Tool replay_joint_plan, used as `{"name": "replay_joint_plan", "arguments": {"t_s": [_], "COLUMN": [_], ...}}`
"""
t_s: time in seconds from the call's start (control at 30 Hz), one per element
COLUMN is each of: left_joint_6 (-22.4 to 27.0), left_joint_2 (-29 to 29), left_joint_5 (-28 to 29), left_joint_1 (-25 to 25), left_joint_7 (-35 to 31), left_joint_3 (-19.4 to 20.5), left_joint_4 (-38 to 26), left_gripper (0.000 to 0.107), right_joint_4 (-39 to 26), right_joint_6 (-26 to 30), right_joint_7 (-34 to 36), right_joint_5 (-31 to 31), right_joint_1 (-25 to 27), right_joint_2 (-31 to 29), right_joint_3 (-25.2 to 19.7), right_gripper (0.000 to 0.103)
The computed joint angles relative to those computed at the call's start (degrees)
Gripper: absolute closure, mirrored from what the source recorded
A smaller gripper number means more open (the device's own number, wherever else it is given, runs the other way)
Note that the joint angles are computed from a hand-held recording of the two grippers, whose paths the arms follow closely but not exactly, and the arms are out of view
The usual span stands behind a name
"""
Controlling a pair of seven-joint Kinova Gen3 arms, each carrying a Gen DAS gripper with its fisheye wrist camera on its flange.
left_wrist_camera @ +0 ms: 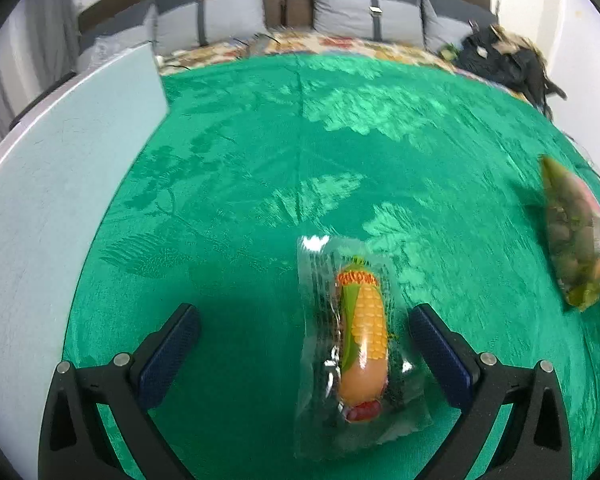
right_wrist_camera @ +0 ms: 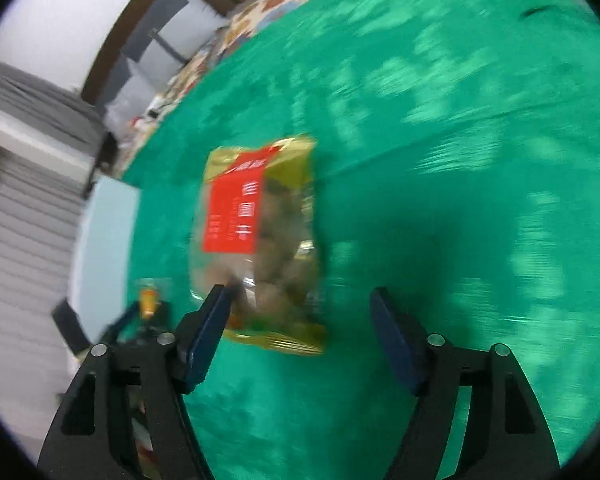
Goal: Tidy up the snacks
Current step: 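Grasp the red-labelled dried longan bag with the right tool and lift, then grasp the corn sausage packet with the left tool while the right tool holds the longan bag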
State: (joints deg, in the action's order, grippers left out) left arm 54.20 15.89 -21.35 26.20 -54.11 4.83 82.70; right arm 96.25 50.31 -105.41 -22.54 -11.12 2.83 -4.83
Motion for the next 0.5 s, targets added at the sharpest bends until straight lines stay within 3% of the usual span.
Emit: {"name": "replay_joint_plan", "arguments": {"t_s": [0.13,0.3,0.33,0.37,0.4,0.5], "left_joint_6": [8.45,11.98,10.95,9.61,9.09,7.25], "left_joint_2": [2.40,3.51,2.91,1.97,1.27,-0.91], "left_joint_5": [5.38,5.03,5.44,5.05,4.88,8.93], "left_joint_1": [-1.63,0.71,0.31,-0.01,0.49,-2.81], "left_joint_7": [-5.62,-6.65,-6.48,-5.62,-5.67,-8.10], "left_joint_3": [1.48,0.65,0.79,1.03,0.21,0.98], "left_joint_4": [-6.58,-9.15,-8.47,-7.41,-6.77,-4.70], "left_gripper": [0.005,0.008,0.024,0.050,0.063,0.073], "right_joint_4": [-6.57,-19.84,-22.11,-23.77,-24.37,-20.83], "right_joint_6": [4.16,11.93,14.26,16.18,17.16,14.51], "right_joint_7": [-6.89,-12.66,-12.31,-12.79,-13.10,-13.74], "right_joint_5": [9.08,20.52,22.85,25.18,26.72,25.76], "right_joint_1": [-2.62,-14.19,-16.84,-19.50,-21.09,-19.49], "right_joint_2": [1.16,11.44,14.09,15.80,16.63,13.85], "right_joint_3": [-1.25,1.73,2.84,4.30,5.05,3.52], "right_gripper": [0.025,0.023,0.021,0.021,0.024,0.036]}}
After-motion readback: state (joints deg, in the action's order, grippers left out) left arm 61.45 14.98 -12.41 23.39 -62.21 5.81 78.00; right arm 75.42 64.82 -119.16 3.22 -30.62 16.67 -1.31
